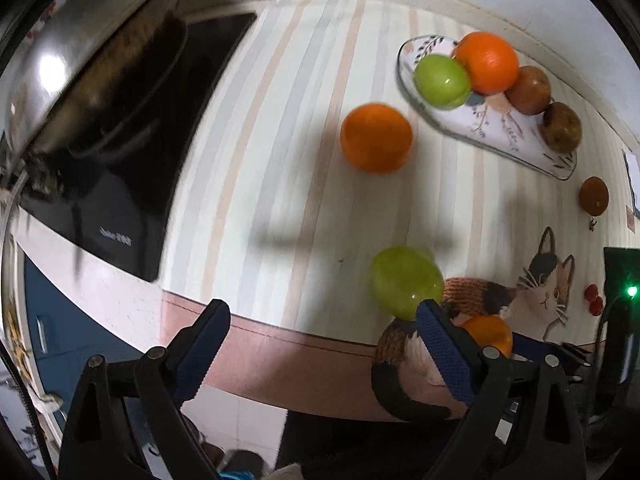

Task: Organize fruits
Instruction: 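Grasp the tangerine with the right tool while the left tool grasps the small green apple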

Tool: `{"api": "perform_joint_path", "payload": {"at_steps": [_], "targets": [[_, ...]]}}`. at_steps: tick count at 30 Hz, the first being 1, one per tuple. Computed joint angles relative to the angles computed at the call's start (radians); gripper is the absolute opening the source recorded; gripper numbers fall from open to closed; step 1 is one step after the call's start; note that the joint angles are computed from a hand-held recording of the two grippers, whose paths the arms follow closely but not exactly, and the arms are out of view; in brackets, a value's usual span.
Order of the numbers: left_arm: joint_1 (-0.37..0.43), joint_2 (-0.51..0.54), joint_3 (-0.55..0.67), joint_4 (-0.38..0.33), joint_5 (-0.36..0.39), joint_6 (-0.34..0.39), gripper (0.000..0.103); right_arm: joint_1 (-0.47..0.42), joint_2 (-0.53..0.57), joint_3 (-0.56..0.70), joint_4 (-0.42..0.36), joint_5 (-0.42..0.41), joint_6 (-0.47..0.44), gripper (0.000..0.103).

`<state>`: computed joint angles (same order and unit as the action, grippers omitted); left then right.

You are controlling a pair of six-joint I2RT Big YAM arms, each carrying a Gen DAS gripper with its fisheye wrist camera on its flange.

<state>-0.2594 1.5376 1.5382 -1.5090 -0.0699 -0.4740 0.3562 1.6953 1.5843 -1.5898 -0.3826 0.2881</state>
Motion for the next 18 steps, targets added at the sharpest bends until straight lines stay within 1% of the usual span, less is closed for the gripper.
{"api": "perform_joint_path", "payload": {"at_steps": [1, 4, 7, 8, 10, 11, 12, 13, 14, 15, 16, 18], "targets": [[0.003, 0.007, 0.004, -0.001, 0.012, -0.003, 0.095, 0.014, 0.007, 0.004, -0.002, 0.028, -0.013, 0.068], [0.013, 0.041, 0.016, -0.003, 0.087, -0.01, 0.095, 0.026, -0.003, -0.002, 0.023, 0.055, -0.024, 0.067], [0.028, 0.08, 0.016, 0.014, 0.2, -0.028, 0.095, 0.009, -0.022, -0.018, 0.035, 0.085, -0.024, 0.067], [0.037, 0.099, 0.015, 0.02, 0.255, -0.047, 0.095, -0.003, -0.027, -0.023, 0.037, 0.093, -0.02, 0.067], [0.049, 0.122, 0.008, 0.042, 0.324, -0.076, 0.095, -0.021, -0.032, -0.026, 0.033, 0.111, -0.023, 0.067], [0.054, 0.136, 0.005, 0.056, 0.353, -0.102, 0.091, -0.029, -0.034, -0.025, 0.03, 0.122, -0.028, 0.067], [0.056, 0.145, 0.004, 0.064, 0.365, -0.116, 0.082, -0.04, -0.034, -0.026, 0.029, 0.132, -0.039, 0.067], [0.056, 0.155, 0.004, 0.075, 0.379, -0.124, 0.075, -0.048, -0.028, -0.019, 0.024, 0.139, -0.048, 0.067], [0.053, 0.165, 0.008, 0.074, 0.379, -0.122, 0.059, -0.053, -0.029, -0.019, 0.022, 0.145, -0.05, 0.067], [0.05, 0.171, 0.007, 0.08, 0.387, -0.118, 0.054, -0.055, -0.03, -0.02, 0.023, 0.145, -0.049, 0.067], [0.044, 0.174, 0.008, 0.084, 0.387, -0.113, 0.054, -0.06, -0.033, -0.024, 0.023, 0.146, -0.05, 0.067], [0.019, 0.181, 0.024, 0.08, 0.332, -0.079, 0.054, -0.067, -0.034, -0.031, 0.027, 0.146, -0.05, 0.067]]}}
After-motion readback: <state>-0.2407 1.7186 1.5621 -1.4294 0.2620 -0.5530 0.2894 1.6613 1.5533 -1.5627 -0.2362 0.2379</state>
